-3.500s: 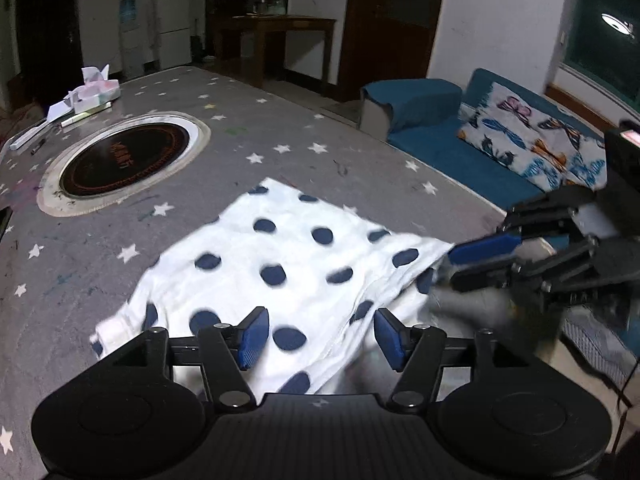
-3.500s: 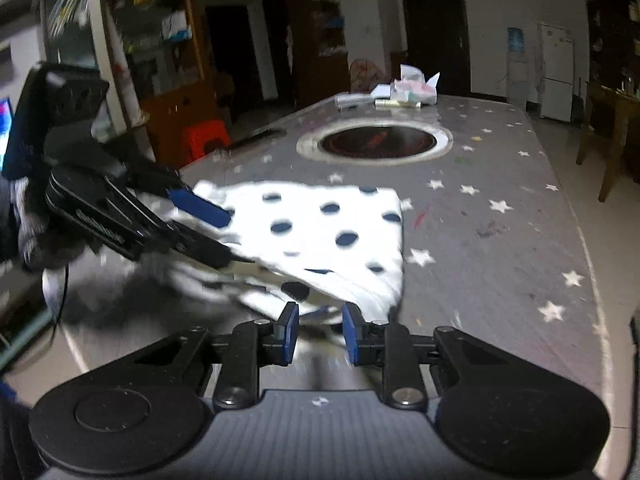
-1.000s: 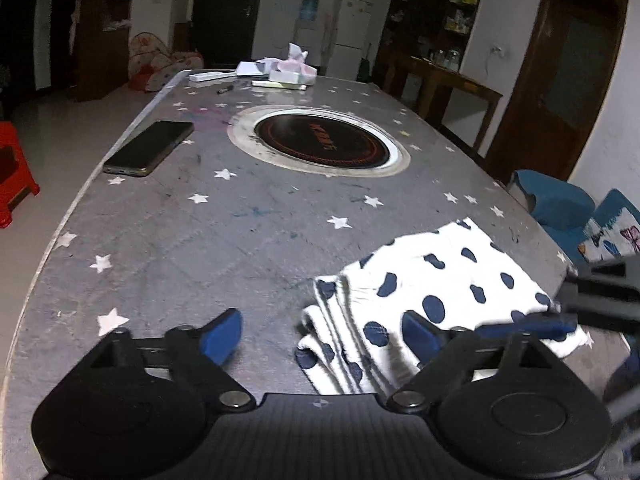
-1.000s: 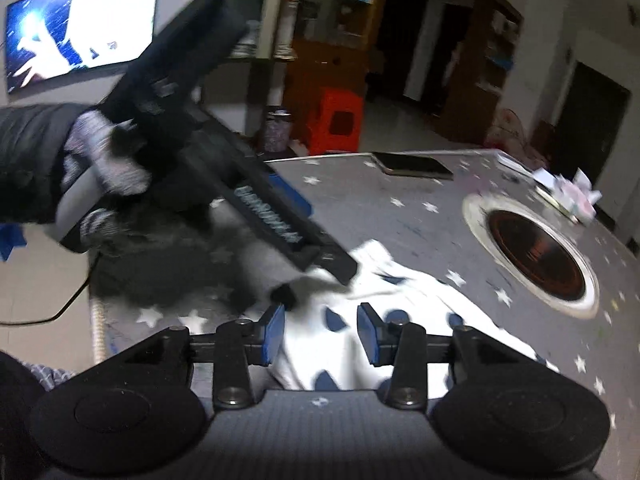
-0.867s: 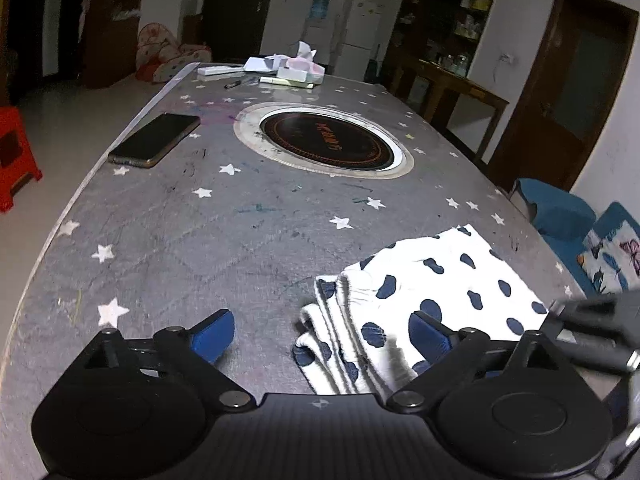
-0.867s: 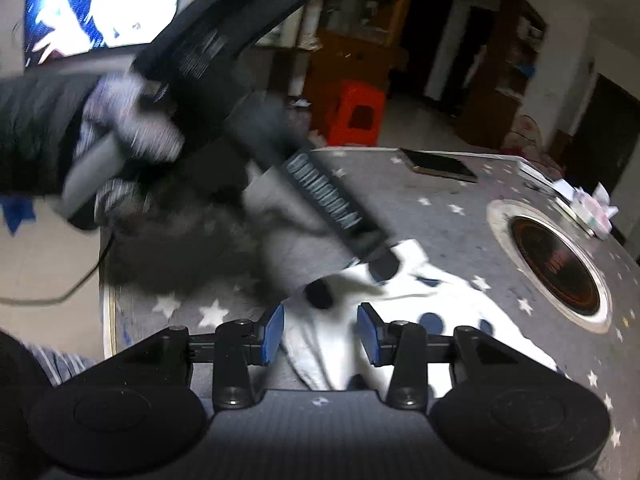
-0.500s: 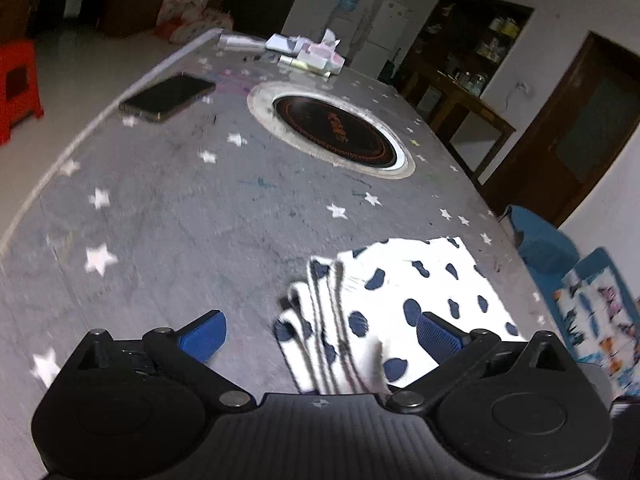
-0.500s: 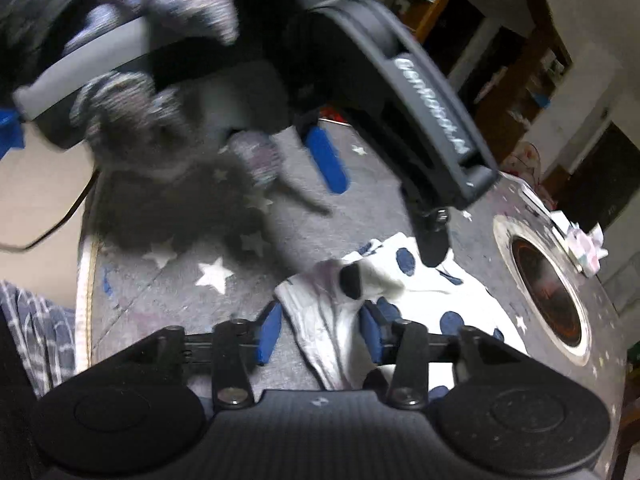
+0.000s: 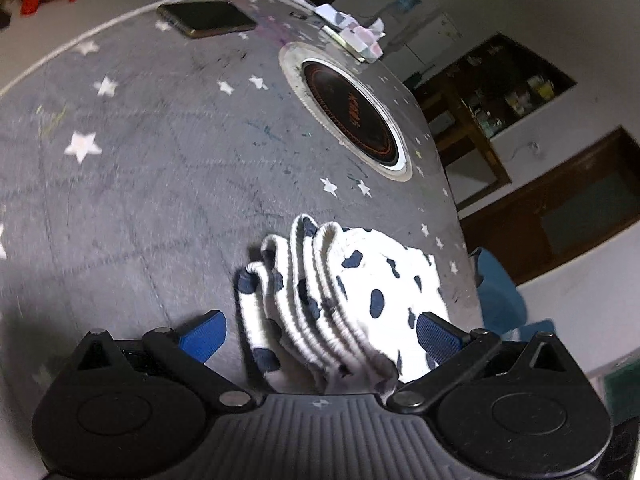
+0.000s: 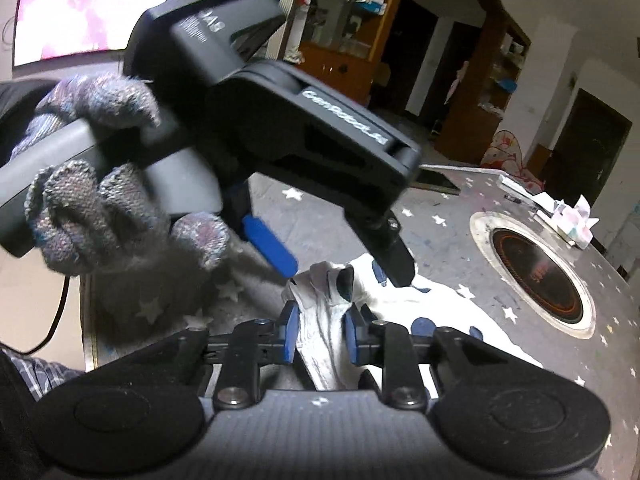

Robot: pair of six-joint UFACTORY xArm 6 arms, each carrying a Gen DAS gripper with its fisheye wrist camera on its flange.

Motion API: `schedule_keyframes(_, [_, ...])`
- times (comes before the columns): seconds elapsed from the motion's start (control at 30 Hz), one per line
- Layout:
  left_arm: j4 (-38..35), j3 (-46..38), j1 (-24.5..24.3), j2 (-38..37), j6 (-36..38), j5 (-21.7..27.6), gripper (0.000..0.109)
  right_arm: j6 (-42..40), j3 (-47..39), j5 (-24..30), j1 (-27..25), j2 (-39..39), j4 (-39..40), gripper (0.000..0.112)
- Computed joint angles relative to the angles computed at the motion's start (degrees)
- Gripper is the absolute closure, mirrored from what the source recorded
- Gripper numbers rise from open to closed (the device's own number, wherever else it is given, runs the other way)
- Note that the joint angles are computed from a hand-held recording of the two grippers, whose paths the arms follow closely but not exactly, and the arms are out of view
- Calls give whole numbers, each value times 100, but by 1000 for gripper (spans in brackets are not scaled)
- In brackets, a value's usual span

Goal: Fold clothes

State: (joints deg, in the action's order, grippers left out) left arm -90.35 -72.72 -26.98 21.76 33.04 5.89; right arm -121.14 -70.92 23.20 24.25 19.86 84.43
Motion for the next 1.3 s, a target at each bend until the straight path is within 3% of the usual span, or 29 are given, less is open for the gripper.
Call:
schedule_keyframes(0.33, [-1144,-192,109,141,212,496,7,-10,68,298,-208,-168,360,90])
schedule_keyframes(0.63, [-1444,-488,140,434,246,560,41,-26,241,446,-241,-220,343,90])
schedule_keyframes(0.9, [-1056,-504,70,505,176,281,73,103,305,513,-235,-192,89,90])
schedule_keyframes(1.13, [-1080,-513,66,536,355,198,75,897,364,905,-596,-396,-110,89])
schedule_keyframes(1.3, [-871,-539,65,566,206,164,75,1357,231,634,-874,-343,-47,89])
